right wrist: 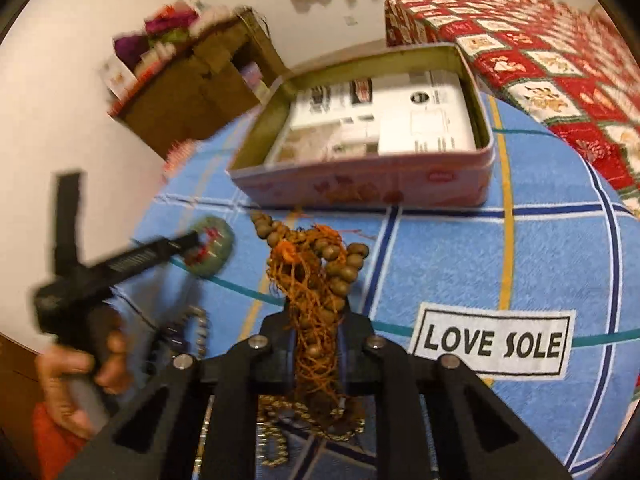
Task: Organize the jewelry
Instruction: 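Grasp the green jade bangle with the left tool while the right grasps the orange bead strand, then carry the bangle and bead strand into the pink tin and release both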
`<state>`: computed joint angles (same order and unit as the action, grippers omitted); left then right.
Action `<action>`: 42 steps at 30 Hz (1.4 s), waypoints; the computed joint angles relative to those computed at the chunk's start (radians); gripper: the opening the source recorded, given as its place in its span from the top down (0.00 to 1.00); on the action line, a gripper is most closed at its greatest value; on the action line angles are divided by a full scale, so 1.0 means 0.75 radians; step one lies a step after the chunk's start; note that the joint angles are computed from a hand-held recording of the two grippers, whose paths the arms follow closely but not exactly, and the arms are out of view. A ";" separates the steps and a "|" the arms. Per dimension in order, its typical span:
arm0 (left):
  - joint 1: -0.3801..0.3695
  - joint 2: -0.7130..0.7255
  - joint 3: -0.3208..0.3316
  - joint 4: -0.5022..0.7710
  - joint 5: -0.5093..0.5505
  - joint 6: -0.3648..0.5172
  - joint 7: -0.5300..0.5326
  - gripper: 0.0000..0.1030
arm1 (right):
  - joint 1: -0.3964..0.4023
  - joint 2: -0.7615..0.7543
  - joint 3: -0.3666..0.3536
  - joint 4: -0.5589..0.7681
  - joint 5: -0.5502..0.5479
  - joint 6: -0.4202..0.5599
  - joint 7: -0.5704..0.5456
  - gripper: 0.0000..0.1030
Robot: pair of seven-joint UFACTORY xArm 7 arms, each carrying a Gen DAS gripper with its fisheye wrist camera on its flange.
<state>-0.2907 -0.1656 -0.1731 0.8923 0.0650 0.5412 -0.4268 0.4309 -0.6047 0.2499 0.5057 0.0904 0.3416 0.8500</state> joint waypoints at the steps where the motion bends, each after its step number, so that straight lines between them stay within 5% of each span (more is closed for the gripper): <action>1: 0.006 0.007 -0.011 0.006 0.040 0.000 -0.021 0.47 | 0.065 -0.023 -0.064 -0.038 0.059 -0.074 -0.033 0.82; 3: 0.026 0.017 -0.030 0.003 0.092 -0.033 -0.048 0.72 | 0.095 -0.063 -0.088 -0.070 0.099 -0.123 -0.042 0.82; 4: 0.034 0.016 -0.035 0.002 0.064 -0.041 -0.018 0.93 | 0.070 -0.081 -0.064 -0.067 0.085 -0.104 -0.031 0.82; 5: -0.013 0.018 0.015 0.001 -0.019 -0.045 0.042 0.94 | 0.033 -0.084 -0.029 -0.049 0.060 -0.075 -0.014 0.82; 11: -0.015 -0.140 0.025 -0.103 -0.108 -0.172 0.072 0.94 | -0.065 -0.144 0.088 -0.022 -0.045 -0.010 0.086 0.82; 21: -0.083 -0.381 -0.006 -0.160 -0.168 -0.251 0.123 0.94 | -0.111 -0.231 0.072 -0.012 -0.142 -0.023 0.063 0.82; 26: -0.158 -0.243 -0.007 -0.012 -0.222 -0.283 0.189 0.94 | -0.199 -0.194 0.018 0.067 -0.172 -0.040 -0.005 0.82; 32: -0.083 0.058 -0.126 0.244 -0.038 -0.323 0.077 0.94 | -0.350 -0.013 0.004 0.154 -0.226 -0.096 -0.061 0.82; 36: -0.120 0.243 -0.108 0.361 0.160 -0.297 -0.085 0.94 | -0.332 0.143 -0.063 0.151 -0.164 -0.144 -0.081 0.81; 42: -0.217 0.402 -0.028 0.478 0.277 -0.225 -0.195 0.94 | -0.331 0.297 -0.084 0.215 -0.195 -0.143 -0.159 0.81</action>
